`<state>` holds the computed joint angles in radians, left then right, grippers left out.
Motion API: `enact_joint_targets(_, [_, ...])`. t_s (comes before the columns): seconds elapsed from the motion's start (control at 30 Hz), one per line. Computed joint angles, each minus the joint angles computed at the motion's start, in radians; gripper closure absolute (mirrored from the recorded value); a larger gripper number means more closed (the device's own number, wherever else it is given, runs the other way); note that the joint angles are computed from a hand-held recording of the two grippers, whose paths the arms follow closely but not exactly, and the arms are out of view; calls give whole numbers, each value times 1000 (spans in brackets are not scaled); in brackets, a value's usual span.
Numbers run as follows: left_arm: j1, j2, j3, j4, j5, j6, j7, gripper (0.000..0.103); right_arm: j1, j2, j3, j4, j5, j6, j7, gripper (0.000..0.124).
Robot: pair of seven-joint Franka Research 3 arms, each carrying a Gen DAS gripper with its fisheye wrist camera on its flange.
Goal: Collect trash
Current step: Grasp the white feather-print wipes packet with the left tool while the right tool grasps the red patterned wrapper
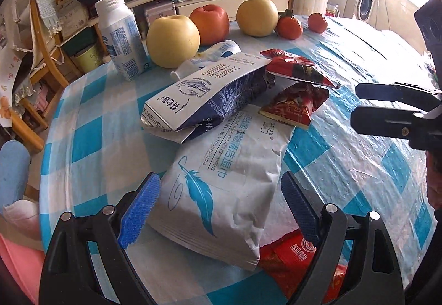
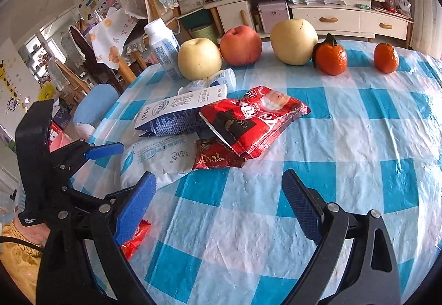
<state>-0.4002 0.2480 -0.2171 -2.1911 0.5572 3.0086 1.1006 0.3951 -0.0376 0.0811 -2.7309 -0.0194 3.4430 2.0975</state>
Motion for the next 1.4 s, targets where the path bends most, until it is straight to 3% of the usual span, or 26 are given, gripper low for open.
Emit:
enact_joint_targets(0.1, [12,12,-12,10,-18,5,22,14,-29,46,-35,34,-210,0,164,31])
enact_joint_targets(0.17, [13,23,-14,20,-31,4,27,14,-66,71,-15,51,-260,4,201,31])
enact_joint_targets(0.43, [-24,55,16,60,1,-25,28,8,-141,127,61,82,-201,26,120,31])
enact_joint_targets(0.63, [-64,68,55,80,88,-48,-29,5,-117,144,68,95,-81,29,-10,31])
enact_joint_targets(0.7, [-56,70,45,85,89,-55,-29,4,-130,151,79,100,-79,33,-18,31])
enact_joint_targets(0.83, [-114,71,108,107,216,-82,-144,4,-142,160,93,109,-80,38,-31,33])
enact_joint_targets(0.87, [-115,71,111,111,244,-85,-166,4,-135,161,90,109,-64,42,-48,40])
enact_joint_targets(0.97, [-70,76,71,109,217,-78,-153,4,-139,167,99,116,-60,41,-63,49])
enact_joint_targets(1.1, [-64,76,67,108,228,-73,-167,4,-167,170,118,117,-102,46,-37,61])
enact_joint_targets(1.27, [-49,74,55,96,209,-55,-165,6,-168,165,119,116,-105,39,-35,68])
enact_joint_targets(1.37, [-7,73,4,82,125,-44,-88,9,-182,160,128,114,-135,34,-12,70])
enact_joint_targets(1.4, [5,72,-12,76,95,-37,-59,15,-187,158,130,113,-147,34,-2,70])
